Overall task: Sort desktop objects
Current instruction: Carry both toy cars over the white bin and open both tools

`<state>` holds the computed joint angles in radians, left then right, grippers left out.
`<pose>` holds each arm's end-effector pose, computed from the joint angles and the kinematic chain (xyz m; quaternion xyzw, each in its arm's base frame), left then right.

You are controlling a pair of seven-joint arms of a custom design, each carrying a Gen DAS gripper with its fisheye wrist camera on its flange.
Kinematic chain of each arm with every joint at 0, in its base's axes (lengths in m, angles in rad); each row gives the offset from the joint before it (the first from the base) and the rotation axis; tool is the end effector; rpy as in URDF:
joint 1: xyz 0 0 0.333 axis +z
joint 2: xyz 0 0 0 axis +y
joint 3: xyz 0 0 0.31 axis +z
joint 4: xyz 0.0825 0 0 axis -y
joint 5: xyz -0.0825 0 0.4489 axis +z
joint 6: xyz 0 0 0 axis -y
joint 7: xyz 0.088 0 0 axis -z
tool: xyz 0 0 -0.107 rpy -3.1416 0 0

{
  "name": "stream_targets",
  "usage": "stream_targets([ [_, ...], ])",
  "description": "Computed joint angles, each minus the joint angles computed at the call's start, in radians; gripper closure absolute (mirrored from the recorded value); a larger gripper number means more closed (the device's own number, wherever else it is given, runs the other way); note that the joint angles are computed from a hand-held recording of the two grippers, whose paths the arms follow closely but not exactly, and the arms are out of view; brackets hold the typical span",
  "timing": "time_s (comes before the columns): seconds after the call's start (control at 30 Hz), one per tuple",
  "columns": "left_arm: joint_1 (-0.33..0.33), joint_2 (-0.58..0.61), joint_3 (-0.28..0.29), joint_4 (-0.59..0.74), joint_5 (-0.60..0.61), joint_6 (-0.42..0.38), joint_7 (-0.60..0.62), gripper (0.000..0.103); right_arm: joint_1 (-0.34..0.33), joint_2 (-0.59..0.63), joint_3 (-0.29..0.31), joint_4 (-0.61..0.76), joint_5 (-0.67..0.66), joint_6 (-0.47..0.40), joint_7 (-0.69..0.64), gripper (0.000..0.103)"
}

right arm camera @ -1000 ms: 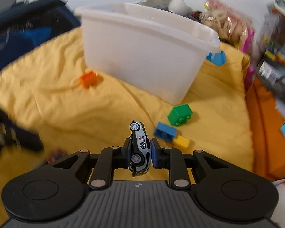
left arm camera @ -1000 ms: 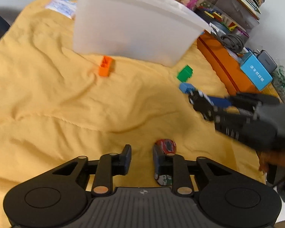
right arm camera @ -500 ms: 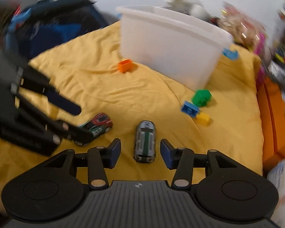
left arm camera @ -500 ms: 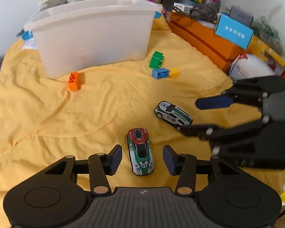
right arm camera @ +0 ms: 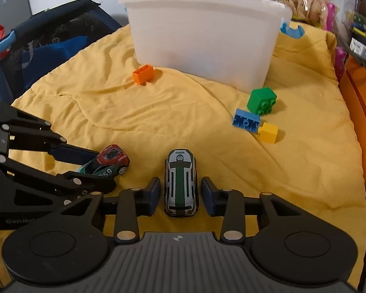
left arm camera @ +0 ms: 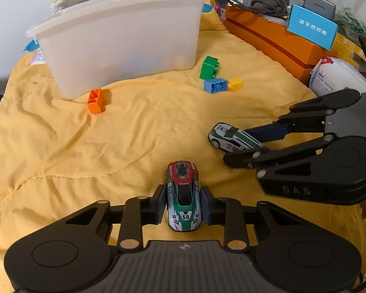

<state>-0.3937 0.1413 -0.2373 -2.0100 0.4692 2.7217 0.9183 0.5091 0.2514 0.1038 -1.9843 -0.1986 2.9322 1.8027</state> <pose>0.5379 -0.4086 0.4084 -0.5488 0.7765 -0.2559 0.1743 0.5644 0.4083 0.3753 -0.8189 0.4597 -0.1595 0.3044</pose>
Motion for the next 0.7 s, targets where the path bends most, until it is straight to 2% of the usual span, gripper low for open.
stream_targets([
  [0.2, 0.012, -0.042, 0.001, -0.016, -0.013, 0.02, 0.002, 0.07, -0.002, -0.033, -0.001, -0.009, -0.014, -0.013, -0.015, 0.07],
  [0.47, 0.053, -0.094, 0.017, 0.034, 0.193, 0.067, -0.129, 0.07, 0.028, -0.079, -0.076, 0.021, -0.217, 0.059, 0.153, 0.07],
  [0.7, 0.07, -0.037, 0.039, 0.186, 0.367, 0.033, -0.175, 0.07, 0.058, -0.037, -0.15, 0.149, -0.462, 0.1, 0.341, 0.07],
])
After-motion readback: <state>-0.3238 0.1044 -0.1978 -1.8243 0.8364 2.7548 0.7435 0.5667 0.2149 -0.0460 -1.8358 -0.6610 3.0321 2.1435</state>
